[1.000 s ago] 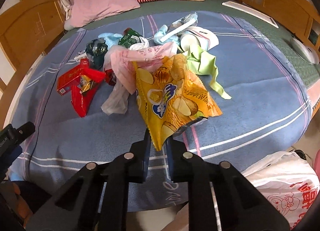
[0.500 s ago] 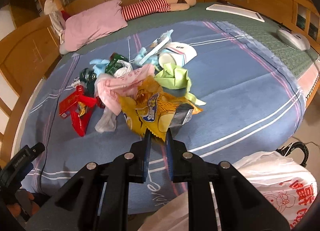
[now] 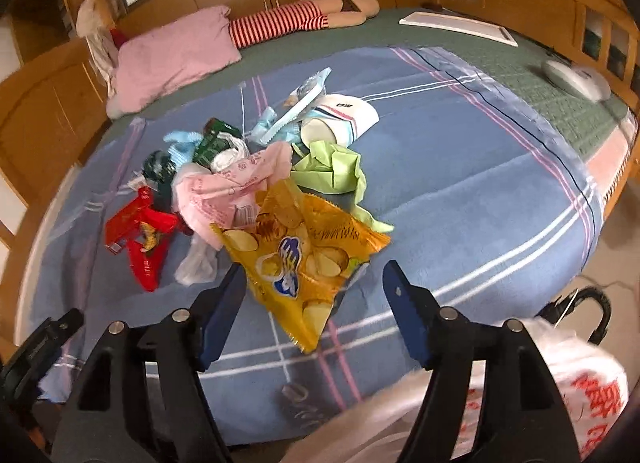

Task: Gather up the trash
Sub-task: 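Lift the yellow chip bag with the right tool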

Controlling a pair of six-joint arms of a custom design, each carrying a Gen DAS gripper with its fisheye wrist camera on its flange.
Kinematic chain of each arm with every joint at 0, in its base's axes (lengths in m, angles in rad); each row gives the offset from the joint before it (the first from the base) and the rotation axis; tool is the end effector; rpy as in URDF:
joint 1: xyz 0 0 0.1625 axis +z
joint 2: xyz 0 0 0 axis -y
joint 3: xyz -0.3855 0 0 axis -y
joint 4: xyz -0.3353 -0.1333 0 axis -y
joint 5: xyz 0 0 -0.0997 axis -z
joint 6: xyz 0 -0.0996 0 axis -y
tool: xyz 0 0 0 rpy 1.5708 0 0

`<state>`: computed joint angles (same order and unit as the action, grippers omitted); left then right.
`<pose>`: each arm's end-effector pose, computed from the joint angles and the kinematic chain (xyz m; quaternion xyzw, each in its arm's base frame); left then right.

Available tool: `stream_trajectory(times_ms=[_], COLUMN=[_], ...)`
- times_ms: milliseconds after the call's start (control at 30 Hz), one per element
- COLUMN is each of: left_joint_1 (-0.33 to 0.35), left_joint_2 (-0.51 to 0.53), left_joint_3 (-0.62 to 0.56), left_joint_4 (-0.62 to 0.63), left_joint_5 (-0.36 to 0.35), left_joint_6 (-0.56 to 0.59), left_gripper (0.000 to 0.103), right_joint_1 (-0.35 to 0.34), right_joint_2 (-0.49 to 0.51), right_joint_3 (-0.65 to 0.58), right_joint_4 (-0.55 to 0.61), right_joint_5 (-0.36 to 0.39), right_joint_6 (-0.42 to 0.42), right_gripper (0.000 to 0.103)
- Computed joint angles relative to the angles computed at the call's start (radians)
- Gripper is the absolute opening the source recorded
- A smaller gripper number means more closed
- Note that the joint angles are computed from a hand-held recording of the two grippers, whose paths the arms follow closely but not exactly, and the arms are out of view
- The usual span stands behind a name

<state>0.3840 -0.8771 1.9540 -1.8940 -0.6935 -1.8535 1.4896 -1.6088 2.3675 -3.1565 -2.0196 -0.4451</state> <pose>-0.3243 -0.3574 0.0490 -0.1278 0.8466 -0.3775 0.3527 0.0604 -0.3683 0.3297 0.0736 -0.8942 0.3253 0.2987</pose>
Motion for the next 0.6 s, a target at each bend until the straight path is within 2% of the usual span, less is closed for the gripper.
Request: stream_trajectory(times_ms=[100, 167, 200, 300, 367, 600], left_joint_1=[-0.002, -0.002, -0.002, -0.002, -0.002, -0.003], left_joint_2=[0.010, 0.014, 0.015, 0.014, 0.013, 0.011], left_joint_3=[-0.012, -0.019, -0.020, -0.019, -0.018, -0.015], left_joint_4=[0.019, 0.028, 0.029, 0.024, 0.021, 0.020], left_joint_5=[0.003, 0.004, 0.003, 0.001, 0.002, 0.002], left_joint_6=[0.006, 0.009, 0.012, 0.017, 0.023, 0.020], left_gripper=[0.094, 0.094, 0.094, 0.094, 0.094, 0.094], right_joint_1=[0.024, 0.025, 0.022, 0.025, 0.030, 0.026], right_joint_2=[0.103, 0.140, 0.145, 0.148, 0.140, 0.054], right_joint_3=[-0.036, -0.056, -0.059, -0.042, -0.018, 0.015], right_joint_4=[-0.048, -0.026, -0.006, -0.003, -0.030, 0.023], right_joint_5=[-0.079, -0.094, -0.086, -0.068, -0.051, 0.009], right_joint_6=[-0.041, -0.030, -0.018, -0.030, -0.057, -0.030], right_gripper=[0.070, 0.069, 0.059, 0.039, 0.033, 0.029])
